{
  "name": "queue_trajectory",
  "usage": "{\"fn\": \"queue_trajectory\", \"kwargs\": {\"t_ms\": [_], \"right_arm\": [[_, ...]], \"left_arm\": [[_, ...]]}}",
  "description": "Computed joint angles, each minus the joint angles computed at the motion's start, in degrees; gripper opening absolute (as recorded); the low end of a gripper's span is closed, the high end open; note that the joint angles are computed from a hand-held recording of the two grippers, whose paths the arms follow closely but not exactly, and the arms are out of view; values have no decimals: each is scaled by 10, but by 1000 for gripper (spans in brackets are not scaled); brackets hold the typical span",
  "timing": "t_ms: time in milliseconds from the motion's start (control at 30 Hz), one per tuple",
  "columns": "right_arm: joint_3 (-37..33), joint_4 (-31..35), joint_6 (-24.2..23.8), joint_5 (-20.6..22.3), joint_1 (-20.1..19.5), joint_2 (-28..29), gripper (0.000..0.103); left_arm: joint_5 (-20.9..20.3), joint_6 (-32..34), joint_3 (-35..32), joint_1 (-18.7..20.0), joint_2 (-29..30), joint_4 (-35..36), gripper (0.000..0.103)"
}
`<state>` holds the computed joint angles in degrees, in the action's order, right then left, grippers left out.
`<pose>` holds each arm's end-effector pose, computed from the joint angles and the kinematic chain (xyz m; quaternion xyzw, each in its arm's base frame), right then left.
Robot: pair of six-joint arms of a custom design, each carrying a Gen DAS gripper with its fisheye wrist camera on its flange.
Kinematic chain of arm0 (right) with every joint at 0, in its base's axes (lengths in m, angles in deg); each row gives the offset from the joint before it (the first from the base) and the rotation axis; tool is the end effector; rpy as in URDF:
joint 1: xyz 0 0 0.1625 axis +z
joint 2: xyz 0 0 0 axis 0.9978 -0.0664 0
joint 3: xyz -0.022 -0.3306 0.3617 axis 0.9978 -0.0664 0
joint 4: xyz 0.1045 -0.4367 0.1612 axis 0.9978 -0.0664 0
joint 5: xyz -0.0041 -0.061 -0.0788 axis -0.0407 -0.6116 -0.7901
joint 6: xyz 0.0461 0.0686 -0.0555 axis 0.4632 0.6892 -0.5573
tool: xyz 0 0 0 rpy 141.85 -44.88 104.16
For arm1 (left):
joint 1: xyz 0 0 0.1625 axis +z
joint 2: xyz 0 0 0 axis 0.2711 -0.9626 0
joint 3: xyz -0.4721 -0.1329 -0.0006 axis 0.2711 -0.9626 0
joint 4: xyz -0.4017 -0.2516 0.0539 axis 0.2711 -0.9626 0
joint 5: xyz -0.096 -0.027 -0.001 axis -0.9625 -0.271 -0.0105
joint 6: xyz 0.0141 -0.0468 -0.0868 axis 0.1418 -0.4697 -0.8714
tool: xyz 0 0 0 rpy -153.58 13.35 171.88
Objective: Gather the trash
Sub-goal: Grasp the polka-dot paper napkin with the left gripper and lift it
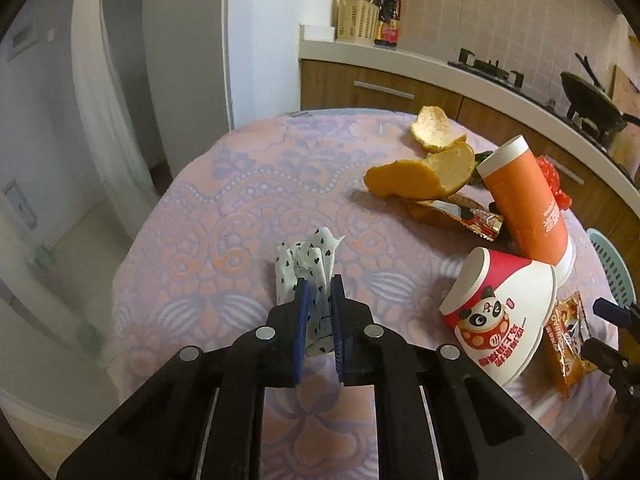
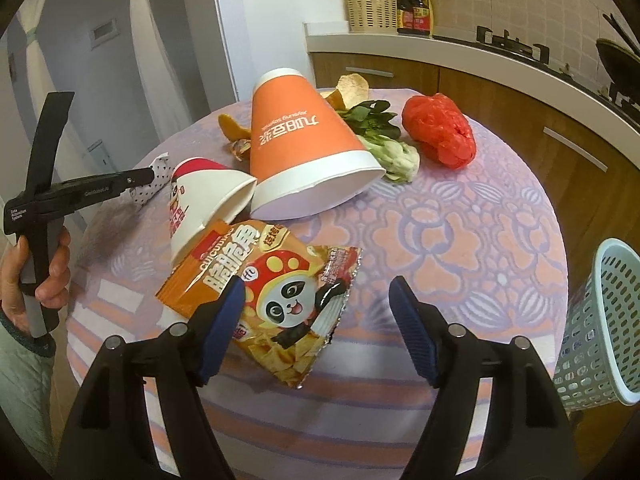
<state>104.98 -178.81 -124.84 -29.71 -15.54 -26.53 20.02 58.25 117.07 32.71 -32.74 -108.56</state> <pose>-0.0546 -0.5310 0.2545 0.2139 -0.8868 0.3150 0.2619 -0.2609 -0.6090 -0.0394 0.1984 0.8711 -0.3323 0.3025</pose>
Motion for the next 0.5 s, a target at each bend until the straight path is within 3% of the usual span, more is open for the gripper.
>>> {"fn": "queue_trajectory", "kwargs": {"t_ms": [200, 267, 433, 500], "right_arm": [[-1, 1, 1, -3, 5, 4, 71], [-1, -2, 0, -5, 6, 6, 71], [-1, -2, 1, -6, 5, 6, 71], [0, -4, 1, -6, 5, 4, 71]], "left_arm": [[-37, -11, 15, 12, -18, -23, 8], [-30, -10, 14, 12, -18, -28, 8], [-1, -7, 1, 10, -5, -11, 33], [-4, -8, 0, 13, -4, -14, 36]]}}
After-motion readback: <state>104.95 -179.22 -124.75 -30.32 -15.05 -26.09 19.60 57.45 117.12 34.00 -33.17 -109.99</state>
